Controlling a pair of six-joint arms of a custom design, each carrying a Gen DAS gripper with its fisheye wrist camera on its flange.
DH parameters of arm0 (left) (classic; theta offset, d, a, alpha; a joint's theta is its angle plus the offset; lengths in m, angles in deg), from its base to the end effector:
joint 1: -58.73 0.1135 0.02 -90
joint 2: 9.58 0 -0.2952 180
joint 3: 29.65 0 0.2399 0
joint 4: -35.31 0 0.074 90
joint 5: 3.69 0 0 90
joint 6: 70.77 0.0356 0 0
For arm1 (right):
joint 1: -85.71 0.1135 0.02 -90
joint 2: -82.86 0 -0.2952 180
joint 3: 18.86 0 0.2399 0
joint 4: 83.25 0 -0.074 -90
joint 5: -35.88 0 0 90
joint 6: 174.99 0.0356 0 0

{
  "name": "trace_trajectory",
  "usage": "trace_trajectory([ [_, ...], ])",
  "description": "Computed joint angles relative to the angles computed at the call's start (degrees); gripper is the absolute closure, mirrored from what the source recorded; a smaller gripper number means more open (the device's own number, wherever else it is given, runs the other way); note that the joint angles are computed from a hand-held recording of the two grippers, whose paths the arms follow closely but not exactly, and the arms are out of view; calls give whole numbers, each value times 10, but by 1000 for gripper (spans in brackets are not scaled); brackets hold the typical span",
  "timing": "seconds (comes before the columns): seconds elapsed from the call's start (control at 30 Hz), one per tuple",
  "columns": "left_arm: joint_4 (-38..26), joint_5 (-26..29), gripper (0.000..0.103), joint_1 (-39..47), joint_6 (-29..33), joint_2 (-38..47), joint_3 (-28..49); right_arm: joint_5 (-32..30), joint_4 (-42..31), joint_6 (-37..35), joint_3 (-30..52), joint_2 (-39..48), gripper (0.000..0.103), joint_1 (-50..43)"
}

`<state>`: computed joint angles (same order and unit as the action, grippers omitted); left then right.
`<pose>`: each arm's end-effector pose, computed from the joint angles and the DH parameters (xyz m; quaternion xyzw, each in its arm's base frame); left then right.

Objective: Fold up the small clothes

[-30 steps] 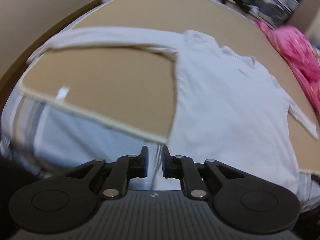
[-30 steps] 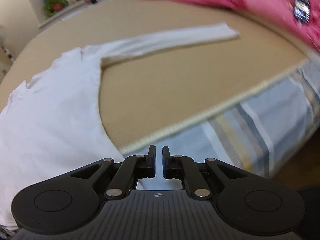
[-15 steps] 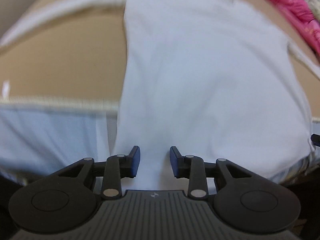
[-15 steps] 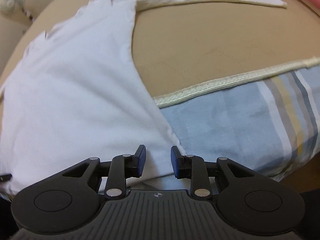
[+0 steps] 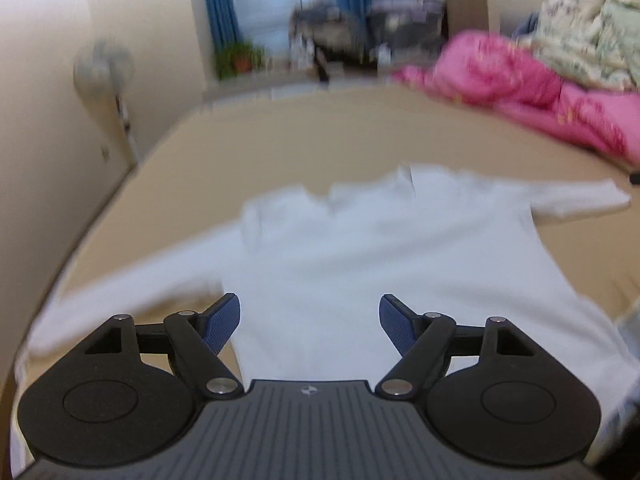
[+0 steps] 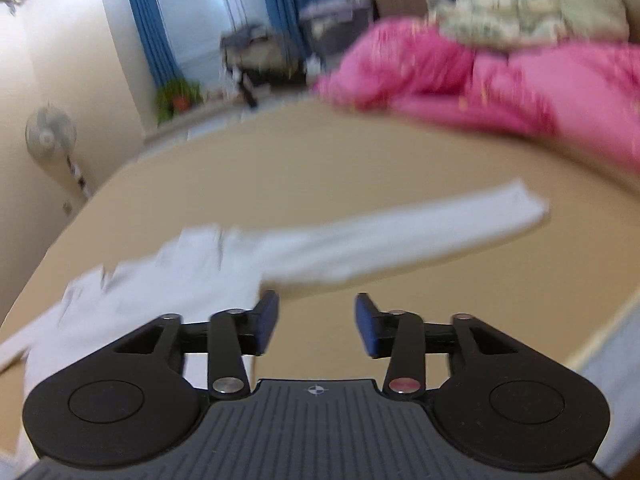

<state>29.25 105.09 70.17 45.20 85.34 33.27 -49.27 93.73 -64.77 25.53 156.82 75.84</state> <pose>0.3292 0.0549 0.2141 0.1830 0.8708 -0.0004 0.4563 0.2353 -0.0440 0.2199 0.2471 0.8410 0.0063 0.4813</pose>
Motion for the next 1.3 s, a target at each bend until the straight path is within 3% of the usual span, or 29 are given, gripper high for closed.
trace_trajectory([
  [0.1, 98, -20, 11, -12, -26, 51, 13, -33, 74, -20, 13, 98, 43, -60],
  [0.17, 56, -35, 11, -17, -26, 106, 71, -36, 71, 9, 43, 169, 43, -88],
  [0.23, 54, -70, 12, -22, -49, 165, 101, -50, 50, 55, 70, 199, 45, -119],
  [0.33, -49, -118, 17, -32, -89, 229, 194, -63, 51, 74, 105, 245, 46, -147],
  [0.47, -38, -130, 5, -46, -112, 260, 232, -64, 33, 58, 153, 302, 44, -171],
  [0.5, -45, -125, 0, -44, -112, 267, 243, -65, 33, 52, 166, 316, 39, -177],
  [0.6, -110, -82, 1, -33, -129, 292, 300, -42, 42, 45, 179, 337, 7, -187],
  [0.7, -158, -58, 0, -26, -134, 311, 344, -59, 81, 46, 148, 322, 1, -209],
  [0.9, -220, -160, 1, -50, -116, 344, 394, -42, 110, 82, 171, 361, 1, -253],
  [1.0, -209, -136, 5, -42, -115, 343, 385, -60, 121, 91, 186, 393, 1, -271],
  [1.07, -165, -134, 8, -42, -115, 328, 353, -62, 137, 105, 193, 413, 4, -278],
  [1.23, -58, -121, 21, -47, -112, 299, 279, -70, 120, 141, 252, 483, 37, -290],
  [1.3, -29, -122, 26, -52, -102, 290, 256, -55, 128, 156, 268, 510, 44, -290],
])
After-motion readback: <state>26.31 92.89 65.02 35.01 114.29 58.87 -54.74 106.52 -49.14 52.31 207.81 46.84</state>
